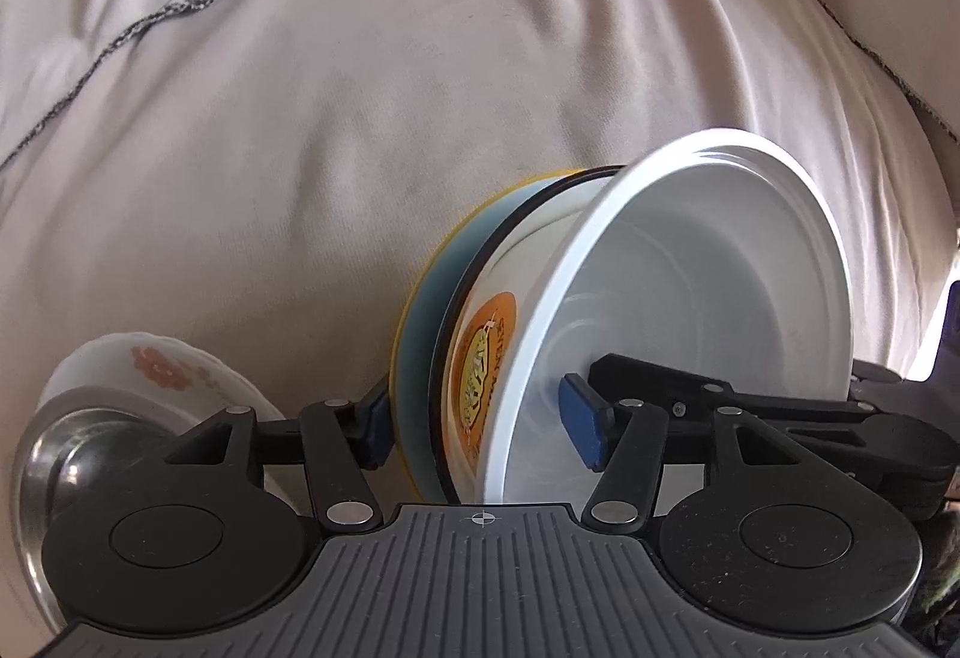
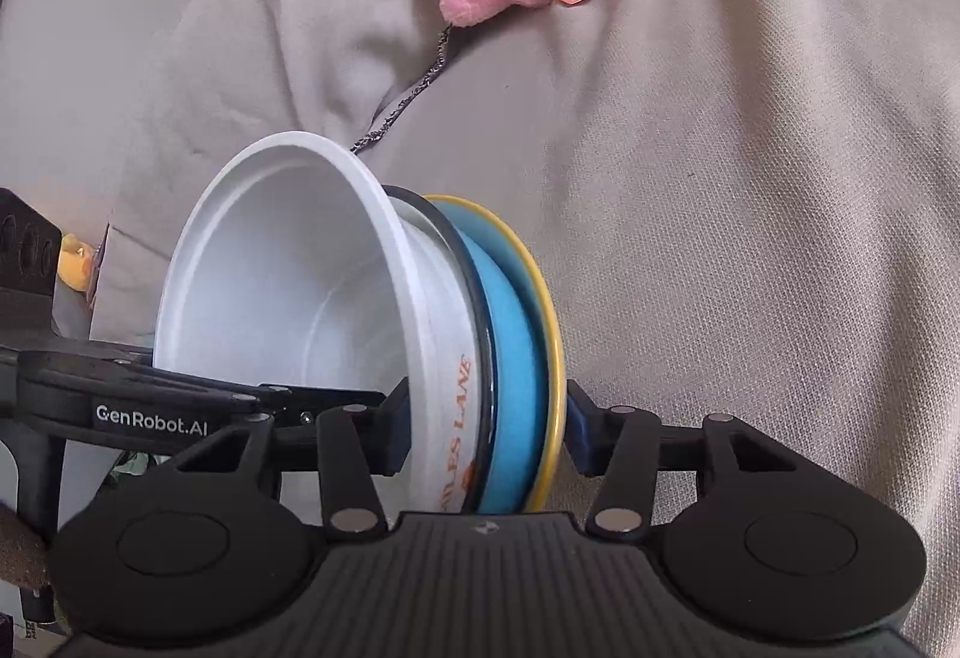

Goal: Organize plates and bowls
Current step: 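Grip the bowl stack rim with the right gripper while the left gripper holds it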

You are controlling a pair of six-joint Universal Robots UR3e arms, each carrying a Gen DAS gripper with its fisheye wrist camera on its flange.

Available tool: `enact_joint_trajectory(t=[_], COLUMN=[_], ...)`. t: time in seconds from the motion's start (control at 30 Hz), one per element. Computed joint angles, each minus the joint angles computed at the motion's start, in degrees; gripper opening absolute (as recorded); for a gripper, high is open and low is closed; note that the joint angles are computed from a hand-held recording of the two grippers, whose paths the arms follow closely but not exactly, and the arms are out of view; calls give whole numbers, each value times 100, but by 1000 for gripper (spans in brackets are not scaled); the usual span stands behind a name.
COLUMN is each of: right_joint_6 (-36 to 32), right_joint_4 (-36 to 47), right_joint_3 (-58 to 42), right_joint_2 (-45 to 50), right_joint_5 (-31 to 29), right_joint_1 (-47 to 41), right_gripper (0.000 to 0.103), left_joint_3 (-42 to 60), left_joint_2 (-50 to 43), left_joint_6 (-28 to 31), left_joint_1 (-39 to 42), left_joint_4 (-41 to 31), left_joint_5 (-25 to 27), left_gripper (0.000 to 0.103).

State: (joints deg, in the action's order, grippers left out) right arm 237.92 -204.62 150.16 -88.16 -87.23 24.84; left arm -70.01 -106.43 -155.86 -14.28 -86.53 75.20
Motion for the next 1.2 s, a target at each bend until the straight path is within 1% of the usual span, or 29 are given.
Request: enact_joint_trajectory(t=[0.07, 0.23, 0.37, 0.47, 0.53, 0.6, 0.77, 1.0, 1.2], right_joint_6=[39, 95, 66, 42, 102, 145, 315, 236, 392], right_joint_4=[2, -148, -260, -300, -340, -374, -459, -757, -628], right_joint_3=[-9, 68, 105, 184, 212, 188, 80, 246, 206], right_joint_2=[6, 49, 109, 79, 105, 155, 316, 390, 311], right_joint_5=[-20, 27, 86, 239, 353, 294, 112, 209, 139], right_joint_1=[20, -27, -71, -180, -238, -183, -6, -46, 64], right_gripper=[48, 48, 48, 48, 48, 48, 48, 48, 48], left_joint_3=[20, 28, 325, 476, 374, 137, -143, -141, -85], left_joint_2=[-43, -27, -181, -271, -213, -123, 79, 166, 172], left_joint_6=[-10, 67, 86, 139, 204, 228, 232, 316, 271], left_joint_1=[54, -5, -55, -51, -28, 36, 91, 27, 27], left_joint_4=[-37, -40, -306, -446, -371, -155, 12, -64, -142], left_joint_5=[-101, -31, 47, 31, -8, -119, -183, -75, -69], left_gripper=[62, 62, 63, 63, 63, 62, 62, 62, 61])
